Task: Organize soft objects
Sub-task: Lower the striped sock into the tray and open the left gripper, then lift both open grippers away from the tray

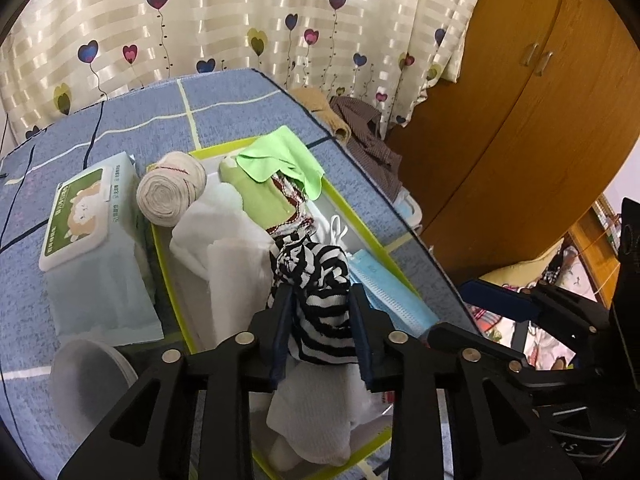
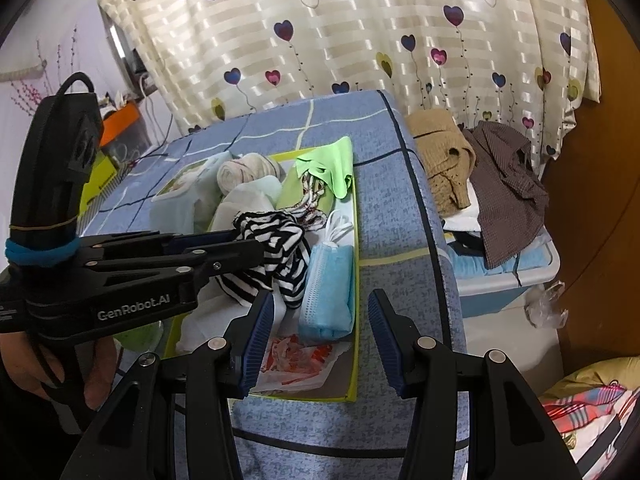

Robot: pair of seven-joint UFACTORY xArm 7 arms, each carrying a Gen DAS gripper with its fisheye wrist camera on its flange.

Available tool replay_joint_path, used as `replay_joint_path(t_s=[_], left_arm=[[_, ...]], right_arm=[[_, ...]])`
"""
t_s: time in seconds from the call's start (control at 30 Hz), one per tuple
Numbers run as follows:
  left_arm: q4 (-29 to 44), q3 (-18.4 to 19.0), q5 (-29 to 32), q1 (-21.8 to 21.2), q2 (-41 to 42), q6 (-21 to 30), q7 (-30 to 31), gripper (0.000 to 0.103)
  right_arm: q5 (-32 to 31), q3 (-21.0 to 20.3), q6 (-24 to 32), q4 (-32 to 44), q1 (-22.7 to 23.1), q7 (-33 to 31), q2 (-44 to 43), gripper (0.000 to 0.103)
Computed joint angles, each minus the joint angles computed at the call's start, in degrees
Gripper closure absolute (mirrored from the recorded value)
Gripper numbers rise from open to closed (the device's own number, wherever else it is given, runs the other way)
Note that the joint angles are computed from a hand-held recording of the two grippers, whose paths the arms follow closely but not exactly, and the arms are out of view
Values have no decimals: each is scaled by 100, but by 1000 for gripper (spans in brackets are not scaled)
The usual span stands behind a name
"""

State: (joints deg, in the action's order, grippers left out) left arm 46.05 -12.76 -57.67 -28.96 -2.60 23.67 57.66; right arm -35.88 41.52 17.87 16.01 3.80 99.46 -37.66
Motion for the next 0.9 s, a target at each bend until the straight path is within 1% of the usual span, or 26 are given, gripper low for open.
replay_joint_path(t_s=[0.03,0.07,0.2,0.4,0.53,0.67,0.8,0.9], left_arm=[[-8,18,-77,10,-28,42,52,66],[-14,40,-135,24,-53,99,83,65],[-78,84,-197,46,-163,144,94,65],[-311,235,-422,47,-563,311,305,65],[-571,364,-453,19,-935,344,360,65],[-898,542,-415,-28,-1357,369,362,65],[-1155,718,-334,-68,-1699,359,348,65],[-1379,832,-220,-98,-1992,306,317,65]], right_arm=[[9,-4,18,3,22,3,-13,54],[14,2,39,9,33,16,-28,54],[46,-3,171,47,123,46,-67,54],[43,12,434,240,277,61,-24,54],[7,26,792,495,421,61,160,54],[-97,41,1263,829,622,147,441,54],[-253,31,1782,1189,900,313,785,50],[-390,-24,2050,1386,1118,466,1020,50]])
